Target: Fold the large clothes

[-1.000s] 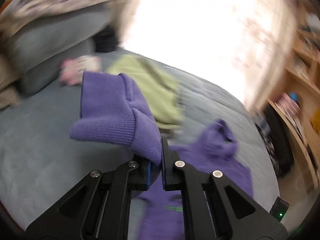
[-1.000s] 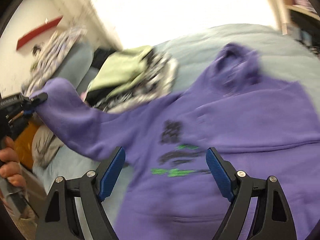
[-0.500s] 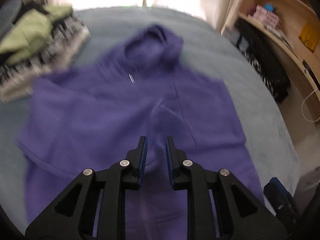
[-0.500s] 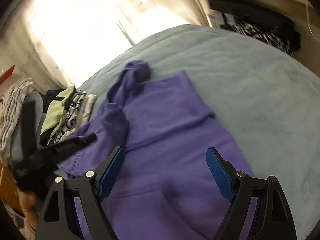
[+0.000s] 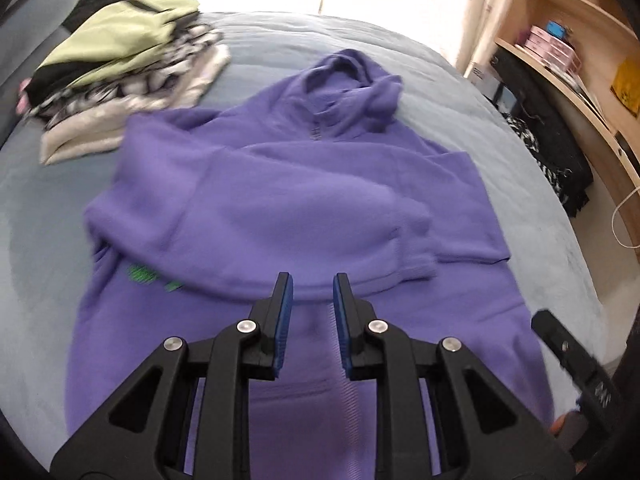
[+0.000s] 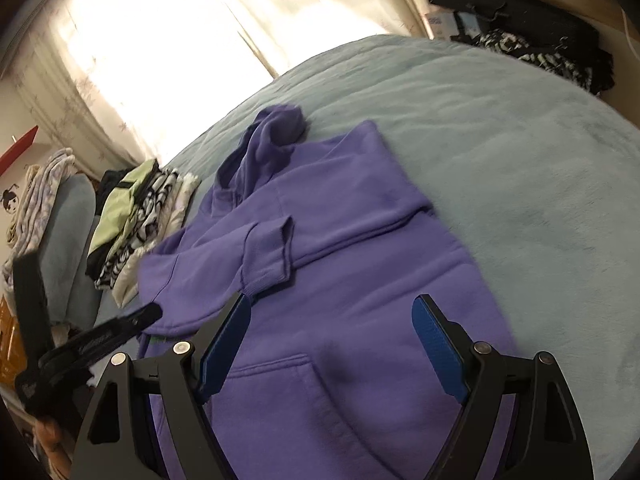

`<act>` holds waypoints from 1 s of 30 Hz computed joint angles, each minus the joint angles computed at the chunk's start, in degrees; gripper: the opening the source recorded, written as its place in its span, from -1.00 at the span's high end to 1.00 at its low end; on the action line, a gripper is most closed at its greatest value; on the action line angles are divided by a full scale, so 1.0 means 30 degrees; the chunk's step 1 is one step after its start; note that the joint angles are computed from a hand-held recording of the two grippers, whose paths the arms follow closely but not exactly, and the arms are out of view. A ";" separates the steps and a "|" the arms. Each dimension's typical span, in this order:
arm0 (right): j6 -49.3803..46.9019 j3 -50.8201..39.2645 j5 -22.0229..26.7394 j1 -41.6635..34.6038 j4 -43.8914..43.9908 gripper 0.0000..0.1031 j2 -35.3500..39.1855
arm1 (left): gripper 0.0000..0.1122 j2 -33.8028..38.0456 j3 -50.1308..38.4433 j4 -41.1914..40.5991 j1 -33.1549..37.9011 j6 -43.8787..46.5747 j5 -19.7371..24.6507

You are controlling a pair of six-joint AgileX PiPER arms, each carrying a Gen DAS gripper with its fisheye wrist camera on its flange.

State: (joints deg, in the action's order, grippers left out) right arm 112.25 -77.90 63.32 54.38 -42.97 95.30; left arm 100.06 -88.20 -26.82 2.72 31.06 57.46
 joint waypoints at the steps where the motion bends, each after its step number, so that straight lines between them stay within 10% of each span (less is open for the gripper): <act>1: -0.0377 -0.0235 -0.0470 -0.0253 0.0287 -0.65 0.0291 | 0.69 -0.0056 0.0154 0.0080 0.0401 0.0245 -0.0026; 11: -0.6238 -0.3495 -0.7545 -0.6106 0.6178 -0.51 0.5064 | 0.68 0.1402 -0.0608 -0.0425 0.3981 0.1936 -0.0632; 13: -0.8067 -0.4606 -0.8065 -0.7075 0.8516 0.20 0.6353 | 0.68 0.2105 -0.1360 -0.0656 0.4572 0.1990 -0.0306; 15: -0.9429 -0.6409 -0.7514 -0.7233 0.9368 0.83 0.7520 | 0.68 0.2491 -0.1805 -0.0911 0.5004 0.1993 -0.0266; 24: -1.4066 -1.7459 -0.1103 -0.5524 0.3177 0.86 0.9839 | 0.68 0.4607 -0.4720 -0.1761 0.6245 0.1014 0.0384; 30: -1.4429 -1.5918 0.0217 -0.8151 0.7076 0.74 1.0644 | 0.68 0.5907 -0.6164 -0.1324 0.6103 0.0284 0.0993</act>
State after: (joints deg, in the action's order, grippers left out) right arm 68.96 -125.65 63.97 29.92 -21.74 127.23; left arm 117.78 -106.69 -30.79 21.03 31.91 60.44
